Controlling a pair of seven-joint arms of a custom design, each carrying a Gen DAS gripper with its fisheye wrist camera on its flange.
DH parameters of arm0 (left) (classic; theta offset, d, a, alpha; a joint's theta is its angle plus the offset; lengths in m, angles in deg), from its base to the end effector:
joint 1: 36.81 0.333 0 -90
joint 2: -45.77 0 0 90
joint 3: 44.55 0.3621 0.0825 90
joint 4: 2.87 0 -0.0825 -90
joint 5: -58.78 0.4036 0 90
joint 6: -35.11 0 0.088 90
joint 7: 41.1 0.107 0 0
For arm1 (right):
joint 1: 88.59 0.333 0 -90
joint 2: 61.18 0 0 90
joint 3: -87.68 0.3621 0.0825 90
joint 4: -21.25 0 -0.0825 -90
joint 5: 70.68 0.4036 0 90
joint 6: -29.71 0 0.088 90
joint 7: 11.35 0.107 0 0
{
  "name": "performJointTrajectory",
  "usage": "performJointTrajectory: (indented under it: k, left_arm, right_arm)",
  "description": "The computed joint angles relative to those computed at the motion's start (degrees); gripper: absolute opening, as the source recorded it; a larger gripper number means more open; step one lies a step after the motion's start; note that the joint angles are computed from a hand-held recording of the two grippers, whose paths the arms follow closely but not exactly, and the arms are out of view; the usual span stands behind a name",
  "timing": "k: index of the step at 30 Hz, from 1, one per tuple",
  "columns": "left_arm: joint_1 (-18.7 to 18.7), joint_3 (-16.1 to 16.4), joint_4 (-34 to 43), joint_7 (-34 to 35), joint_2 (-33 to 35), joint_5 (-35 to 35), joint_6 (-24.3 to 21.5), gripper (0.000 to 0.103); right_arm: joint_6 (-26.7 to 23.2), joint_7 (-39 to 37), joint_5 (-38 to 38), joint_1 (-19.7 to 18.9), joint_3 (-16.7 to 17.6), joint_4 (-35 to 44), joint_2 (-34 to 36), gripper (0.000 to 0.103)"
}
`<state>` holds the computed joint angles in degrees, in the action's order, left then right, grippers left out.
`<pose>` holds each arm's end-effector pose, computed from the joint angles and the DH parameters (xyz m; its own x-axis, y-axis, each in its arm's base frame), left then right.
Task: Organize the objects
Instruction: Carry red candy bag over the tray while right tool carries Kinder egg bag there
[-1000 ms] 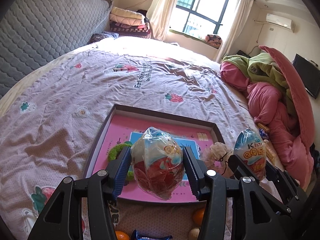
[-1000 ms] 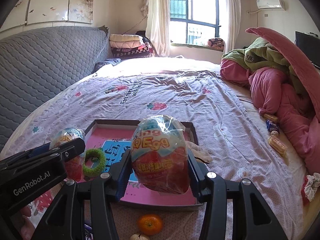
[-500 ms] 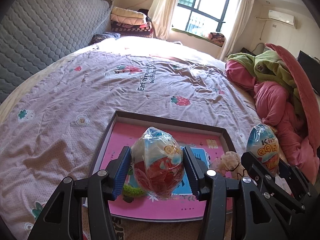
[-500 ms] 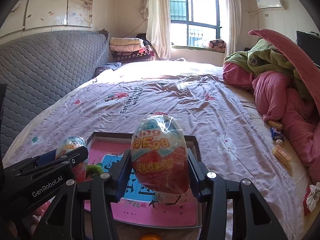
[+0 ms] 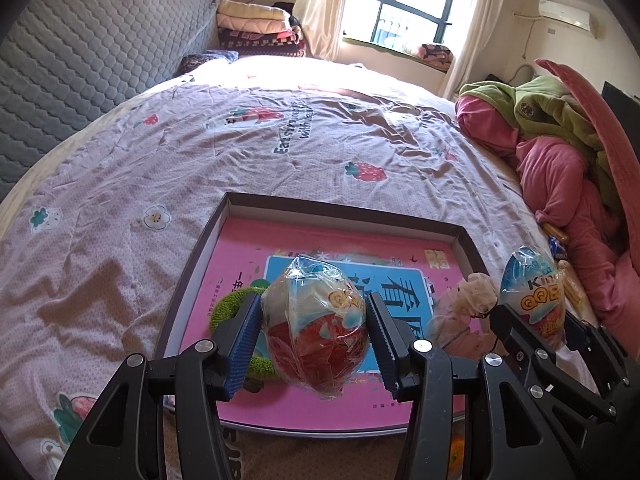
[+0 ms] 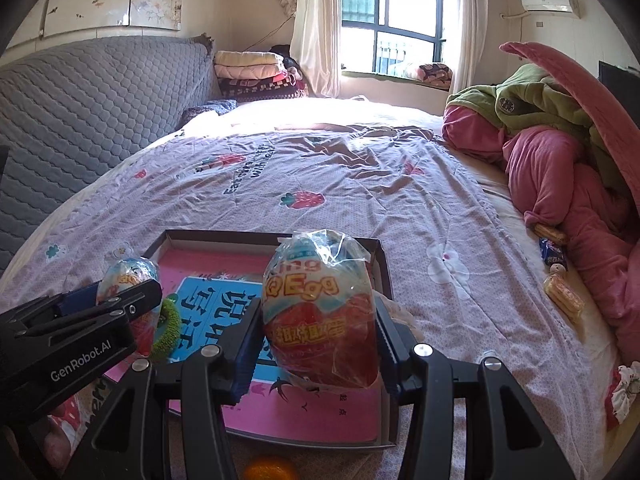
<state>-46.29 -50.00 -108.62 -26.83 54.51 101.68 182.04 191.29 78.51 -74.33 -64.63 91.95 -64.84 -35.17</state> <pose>0.6436 -0.1786 0.5399 0.4486 -0.8753 0.1805 -0.5914 -0.4422 -0.6743 0.6883 0.3587 0.5450 0.4886 -0.8721 0.0283 -0.5556 -0.3359 -0.7606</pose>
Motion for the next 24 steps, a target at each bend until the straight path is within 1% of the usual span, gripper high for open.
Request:
performJointTrajectory:
  k: [3, 5, 9, 13, 24]
  left_arm:
    - [-0.01, -0.17, 0.23, 1.05, 0.68, -0.98, 0.23, 0.054]
    - [-0.02, -0.20, 0.08, 1.84, 0.95, -1.98, 0.58, 0.054]
    - [-0.33, 0.03, -0.11, 2.23, 1.16, -2.83, 0.58, 0.054]
    - [-0.69, 0.13, 0.03, 2.56, 1.31, -2.48, 0.10, 0.054]
    - [-0.93, 0.04, 1.07, 6.41, 2.95, -5.27, -0.57, 0.054]
  right_arm:
    - [-1.11, -1.76, 1.17, -0.88, 1.16, -0.22, 0.13, 0.051]
    - [-1.53, -2.53, 0.87, -0.68, 0.97, -0.41, 0.22, 0.051]
    - [-2.30, -4.67, 1.68, -1.14, 1.66, -1.23, 0.24, 0.051]
    - [-2.60, -3.84, 1.17, -0.46, 0.46, -1.15, 0.42, 0.051]
    - [-4.27, -4.68, 0.63, -0.36, 0.51, -0.94, 0.90, 0.051]
